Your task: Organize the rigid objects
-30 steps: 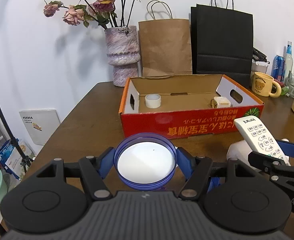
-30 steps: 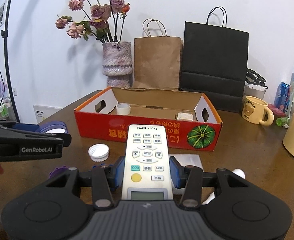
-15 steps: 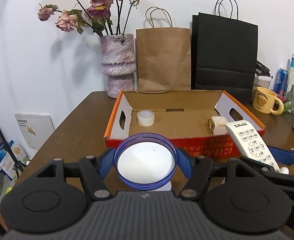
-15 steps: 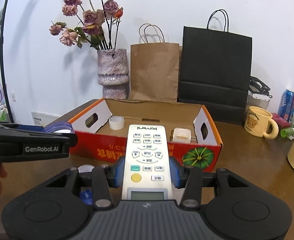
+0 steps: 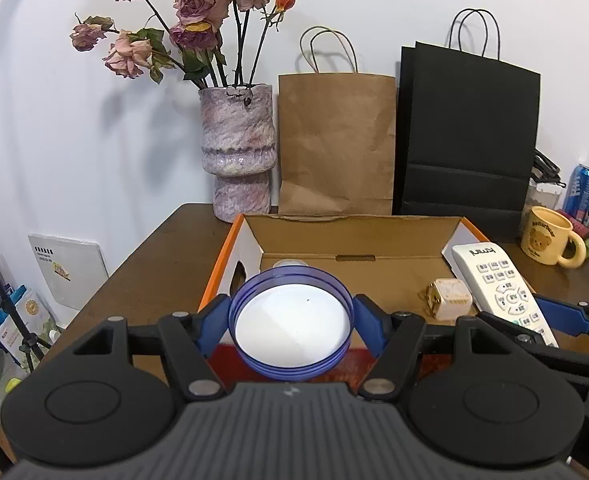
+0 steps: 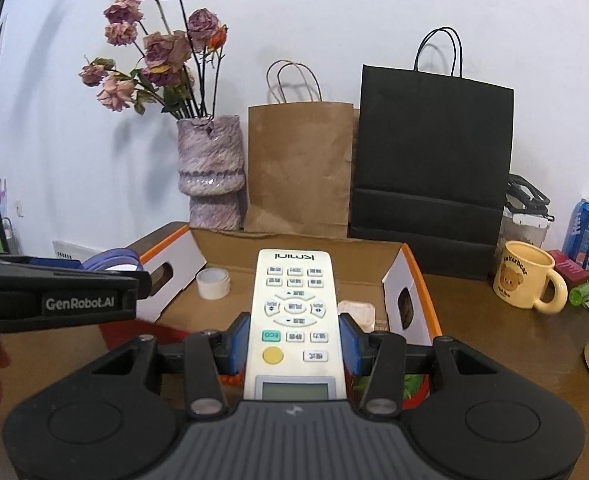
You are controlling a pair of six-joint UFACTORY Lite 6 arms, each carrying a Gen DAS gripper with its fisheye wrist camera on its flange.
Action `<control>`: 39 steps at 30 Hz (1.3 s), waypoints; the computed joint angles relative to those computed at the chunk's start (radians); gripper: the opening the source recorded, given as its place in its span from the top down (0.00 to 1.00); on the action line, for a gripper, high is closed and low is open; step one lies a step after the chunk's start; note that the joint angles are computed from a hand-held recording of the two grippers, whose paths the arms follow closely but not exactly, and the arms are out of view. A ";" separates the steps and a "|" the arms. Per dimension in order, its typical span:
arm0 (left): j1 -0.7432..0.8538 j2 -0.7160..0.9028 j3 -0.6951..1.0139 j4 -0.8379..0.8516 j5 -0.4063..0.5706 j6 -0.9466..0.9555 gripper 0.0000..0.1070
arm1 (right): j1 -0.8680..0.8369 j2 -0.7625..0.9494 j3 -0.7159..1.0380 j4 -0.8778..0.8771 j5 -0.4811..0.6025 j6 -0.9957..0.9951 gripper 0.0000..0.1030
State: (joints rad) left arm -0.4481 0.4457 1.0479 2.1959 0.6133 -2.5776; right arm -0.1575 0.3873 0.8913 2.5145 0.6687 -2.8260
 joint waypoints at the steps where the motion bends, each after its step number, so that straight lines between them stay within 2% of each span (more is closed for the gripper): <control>1: 0.004 0.016 0.023 -0.005 -0.006 0.008 0.36 | 0.002 0.016 0.024 -0.001 -0.005 0.004 0.56; 18: 0.080 0.272 0.423 -0.154 -0.110 0.220 0.36 | 0.027 0.298 0.449 -0.108 -0.134 0.135 0.56; 27: 0.107 0.431 0.648 -0.314 -0.149 0.401 0.36 | 0.048 0.431 0.644 -0.200 -0.211 0.226 0.56; 36: 0.120 0.515 0.757 -0.399 -0.173 0.507 0.35 | 0.052 0.541 0.782 -0.269 -0.271 0.315 0.56; 37: 0.119 0.515 0.758 -0.402 -0.174 0.513 0.34 | 0.051 0.550 0.794 -0.283 -0.277 0.332 0.56; 38: 0.117 0.515 0.759 -0.403 -0.172 0.517 0.27 | 0.049 0.559 0.808 -0.309 -0.286 0.357 0.56; 39: 0.115 0.513 0.754 -0.393 -0.163 0.506 0.14 | 0.046 0.564 0.814 -0.310 -0.286 0.363 0.53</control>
